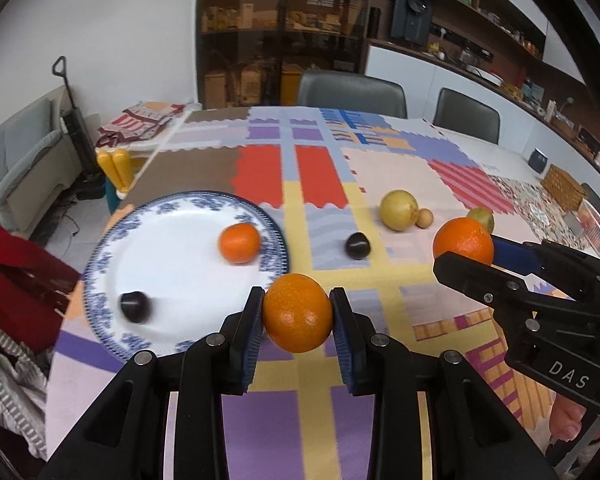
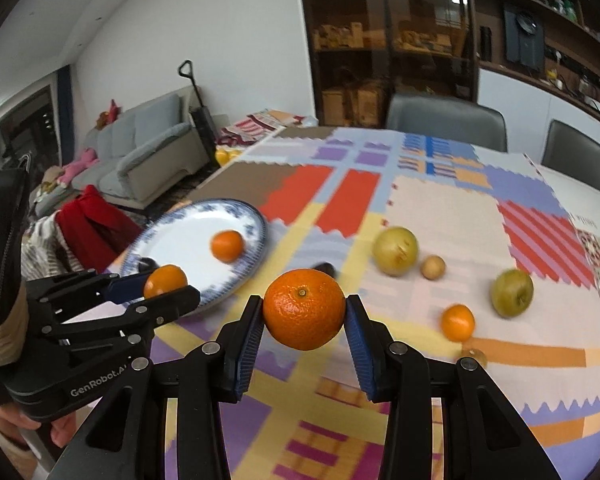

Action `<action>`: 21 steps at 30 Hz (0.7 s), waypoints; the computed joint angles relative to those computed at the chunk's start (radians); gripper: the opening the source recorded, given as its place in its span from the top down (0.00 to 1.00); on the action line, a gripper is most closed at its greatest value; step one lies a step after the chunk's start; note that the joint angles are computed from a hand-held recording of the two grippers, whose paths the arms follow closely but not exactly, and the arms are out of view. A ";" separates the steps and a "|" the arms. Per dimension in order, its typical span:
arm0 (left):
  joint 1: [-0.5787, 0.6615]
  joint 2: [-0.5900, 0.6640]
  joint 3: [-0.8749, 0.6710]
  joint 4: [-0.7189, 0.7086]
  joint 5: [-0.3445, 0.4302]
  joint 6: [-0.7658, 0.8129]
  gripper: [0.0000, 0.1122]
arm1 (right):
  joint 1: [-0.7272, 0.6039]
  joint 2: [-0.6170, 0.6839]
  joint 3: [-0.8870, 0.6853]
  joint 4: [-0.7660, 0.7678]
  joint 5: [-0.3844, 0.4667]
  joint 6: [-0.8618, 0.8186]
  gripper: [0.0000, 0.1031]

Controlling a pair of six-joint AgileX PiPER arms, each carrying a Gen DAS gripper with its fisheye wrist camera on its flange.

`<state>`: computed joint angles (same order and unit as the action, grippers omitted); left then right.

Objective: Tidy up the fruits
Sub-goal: 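Carry both oranges over the plate with both tools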

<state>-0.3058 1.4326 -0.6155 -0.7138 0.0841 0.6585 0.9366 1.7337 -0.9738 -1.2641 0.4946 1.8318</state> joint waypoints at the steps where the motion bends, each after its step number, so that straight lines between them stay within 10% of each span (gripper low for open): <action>1: 0.012 -0.011 0.005 0.003 0.002 0.002 0.71 | 0.005 0.004 -0.011 0.002 0.003 -0.007 0.59; 21: 0.295 -0.066 -0.014 -0.358 0.087 0.518 0.71 | 0.005 0.204 -0.390 0.243 -0.015 -0.394 0.59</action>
